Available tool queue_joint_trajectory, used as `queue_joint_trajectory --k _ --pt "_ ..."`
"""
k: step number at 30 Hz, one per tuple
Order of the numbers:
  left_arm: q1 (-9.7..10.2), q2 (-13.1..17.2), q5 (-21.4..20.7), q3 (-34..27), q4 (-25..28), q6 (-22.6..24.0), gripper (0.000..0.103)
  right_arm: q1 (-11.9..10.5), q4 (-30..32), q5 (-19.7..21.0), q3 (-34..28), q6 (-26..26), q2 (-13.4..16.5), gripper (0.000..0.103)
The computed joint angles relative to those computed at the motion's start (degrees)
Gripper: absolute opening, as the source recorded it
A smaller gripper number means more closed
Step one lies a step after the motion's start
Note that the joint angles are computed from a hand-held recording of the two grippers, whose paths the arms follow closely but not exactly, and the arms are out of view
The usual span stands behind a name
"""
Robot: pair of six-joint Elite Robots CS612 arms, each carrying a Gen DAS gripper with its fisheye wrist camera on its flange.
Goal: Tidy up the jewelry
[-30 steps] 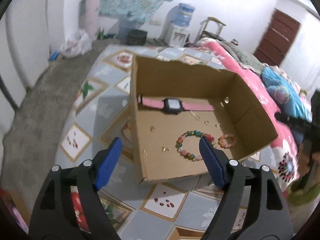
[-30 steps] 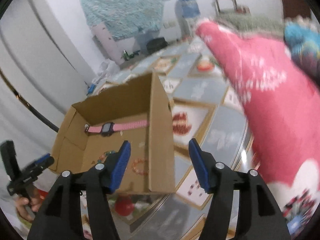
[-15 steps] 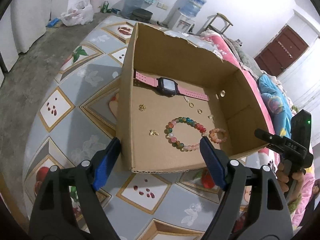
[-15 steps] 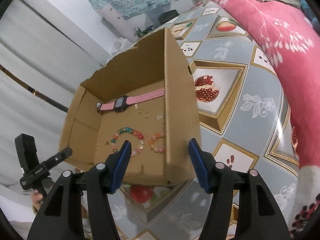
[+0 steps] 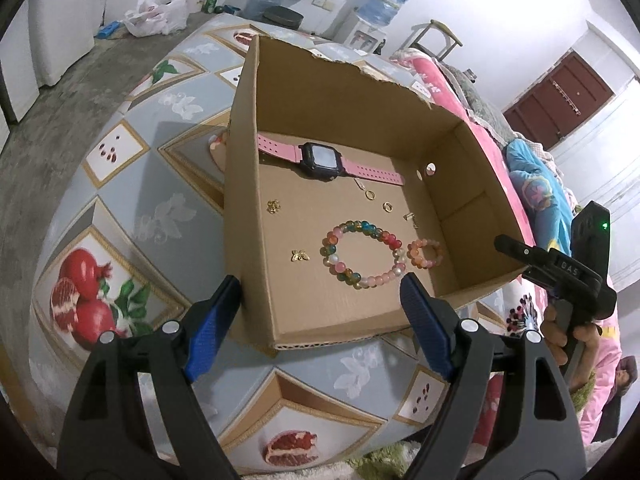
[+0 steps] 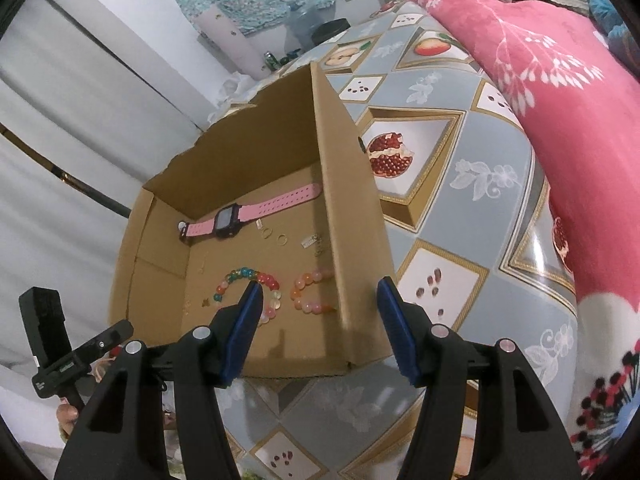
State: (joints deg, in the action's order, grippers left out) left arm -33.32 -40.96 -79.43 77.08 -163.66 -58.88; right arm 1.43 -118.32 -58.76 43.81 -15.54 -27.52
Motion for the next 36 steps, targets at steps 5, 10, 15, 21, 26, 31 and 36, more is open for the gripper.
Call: queue_joint_trajectory --k 5,10,15,21,26,31,36 --pt "-0.39 -0.05 1.05 0.72 -1.28 0.04 0.078 -0.12 -1.4 0.17 0.9 0.65 -0.23 0.059" --pt "-0.78 -0.14 2.63 1.44 -2.61 -0.05 0.078 0.04 -3.59 -0.84 2.45 0.43 -0.92 0.059" --pt "-2.08 -0.66 9.9 1.98 -2.85 3.31 0.078 0.22 -6.94 -2.03 4.17 0.26 -1.76 0.059" --pt "-5.03 -2.32 23.41 4.34 -5.61 5.9 0.085 0.13 -24.64 -9.05 14.7 4.97 -6.91 0.065" --pt "-7.12 -2.67 28.34 4.21 -6.11 9.66 0.091 -0.43 -39.45 -11.38 25.54 6.91 -12.23 0.078" --pt "-8.51 -2.37 29.94 2.39 -1.8 9.67 0.095 -0.44 -45.61 -12.18 31.43 5.19 -15.21 0.09" --pt "-9.92 -1.82 35.18 0.08 4.59 8.76 0.095 -0.05 -47.39 -13.91 34.42 3.16 -16.57 0.094"
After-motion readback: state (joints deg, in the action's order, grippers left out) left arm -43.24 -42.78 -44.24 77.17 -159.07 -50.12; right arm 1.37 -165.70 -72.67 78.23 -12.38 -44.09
